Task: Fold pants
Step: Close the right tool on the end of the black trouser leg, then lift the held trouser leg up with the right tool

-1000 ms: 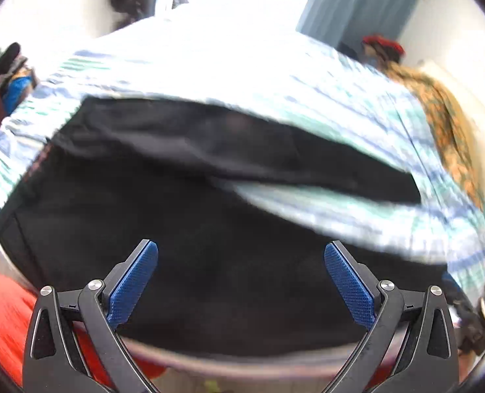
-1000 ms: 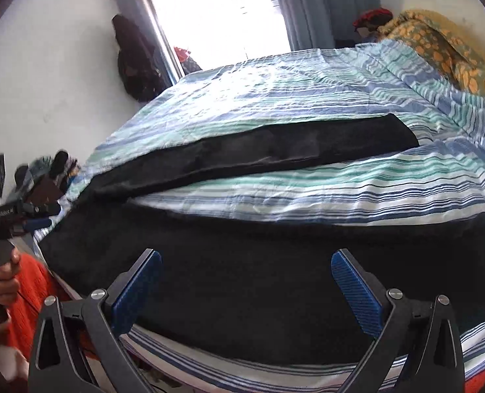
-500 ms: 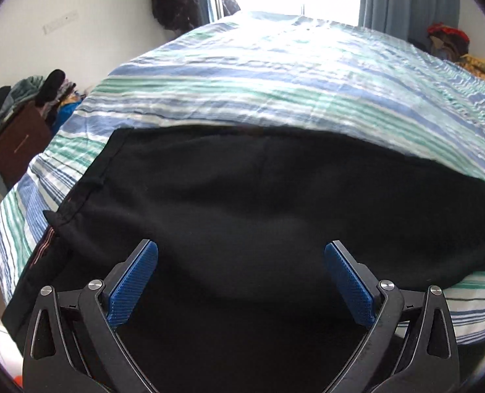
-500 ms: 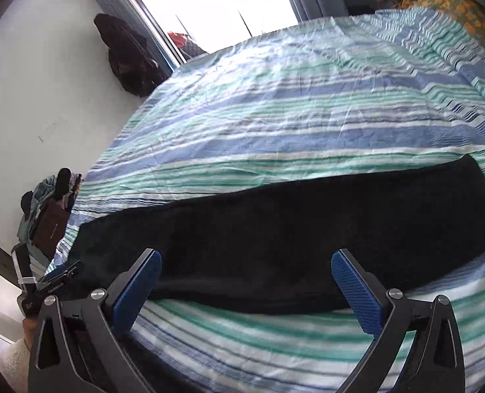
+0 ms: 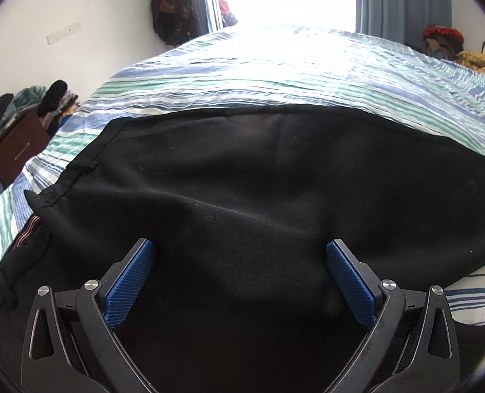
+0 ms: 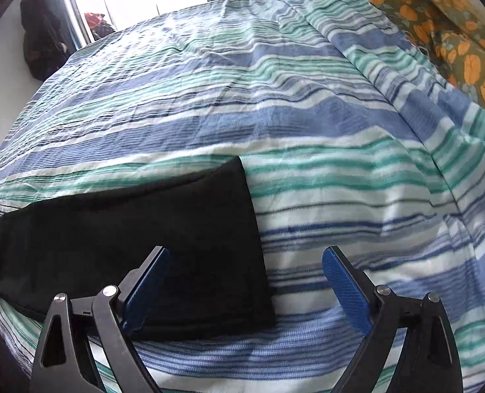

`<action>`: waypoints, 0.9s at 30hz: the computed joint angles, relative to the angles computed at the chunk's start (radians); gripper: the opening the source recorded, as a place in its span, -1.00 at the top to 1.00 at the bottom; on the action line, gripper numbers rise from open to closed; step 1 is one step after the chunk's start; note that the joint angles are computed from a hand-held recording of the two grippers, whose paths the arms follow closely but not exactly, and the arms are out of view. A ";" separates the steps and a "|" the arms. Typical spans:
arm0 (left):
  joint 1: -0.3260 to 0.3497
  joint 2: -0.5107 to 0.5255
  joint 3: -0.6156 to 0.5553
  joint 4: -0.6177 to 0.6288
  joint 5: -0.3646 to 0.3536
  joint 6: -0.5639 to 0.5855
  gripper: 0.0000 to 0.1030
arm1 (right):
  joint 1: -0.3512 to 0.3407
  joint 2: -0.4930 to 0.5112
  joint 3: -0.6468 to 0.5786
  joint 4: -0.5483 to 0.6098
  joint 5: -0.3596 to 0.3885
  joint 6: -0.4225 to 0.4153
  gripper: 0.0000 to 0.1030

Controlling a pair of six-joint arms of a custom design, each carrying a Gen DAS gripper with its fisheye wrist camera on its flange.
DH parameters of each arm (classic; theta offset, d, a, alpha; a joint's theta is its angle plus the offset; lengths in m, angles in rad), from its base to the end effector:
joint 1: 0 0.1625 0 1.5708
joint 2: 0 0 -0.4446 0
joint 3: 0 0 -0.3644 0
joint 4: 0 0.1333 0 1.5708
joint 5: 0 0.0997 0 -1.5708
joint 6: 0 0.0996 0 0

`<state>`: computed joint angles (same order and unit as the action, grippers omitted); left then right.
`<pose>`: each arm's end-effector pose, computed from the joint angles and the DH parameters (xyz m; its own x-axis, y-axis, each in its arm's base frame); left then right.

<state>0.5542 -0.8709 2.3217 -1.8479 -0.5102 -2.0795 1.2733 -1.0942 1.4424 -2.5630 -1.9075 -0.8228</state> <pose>-0.1594 -0.3576 0.0300 -0.4953 -0.5863 -0.6410 0.2130 0.6334 -0.7439 -0.1041 -0.6821 0.4179 -0.7461 -0.2433 0.6198 -0.4594 0.8619 -0.2147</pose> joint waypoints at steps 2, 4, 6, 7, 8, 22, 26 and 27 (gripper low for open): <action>-0.003 0.008 -0.010 0.016 -0.005 -0.009 -0.99 | 0.014 0.041 -0.046 0.021 -0.005 0.031 -0.52; -0.001 0.015 -0.020 0.034 -0.009 -0.014 -0.99 | 0.034 0.079 -0.080 0.058 -0.053 0.105 0.16; 0.000 0.017 -0.028 0.050 -0.013 -0.017 -0.99 | 0.048 0.079 -0.057 0.019 -0.090 0.103 0.53; 0.001 0.018 -0.030 0.054 -0.014 -0.017 -0.99 | 0.048 0.054 -0.024 -0.010 -0.057 0.072 0.87; 0.001 0.017 -0.031 0.057 -0.015 -0.018 -0.99 | 0.045 0.018 0.011 -0.024 -0.007 0.041 0.92; 0.018 0.033 -0.113 0.179 -0.067 -0.015 -0.99 | -0.292 -0.768 0.650 0.003 0.201 -0.218 0.82; 0.003 -0.014 -0.121 0.118 -0.159 0.050 -0.99 | -0.389 -0.854 0.701 -0.064 0.189 -0.189 0.03; -0.011 -0.033 -0.102 0.056 -0.180 0.076 -0.99 | -0.408 -0.893 0.718 -0.056 0.235 -0.203 -0.21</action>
<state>0.5432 -0.9042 2.2195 -1.7921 -0.6907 -2.0036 0.8656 -1.9867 2.1603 -2.6188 -1.6721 -1.0260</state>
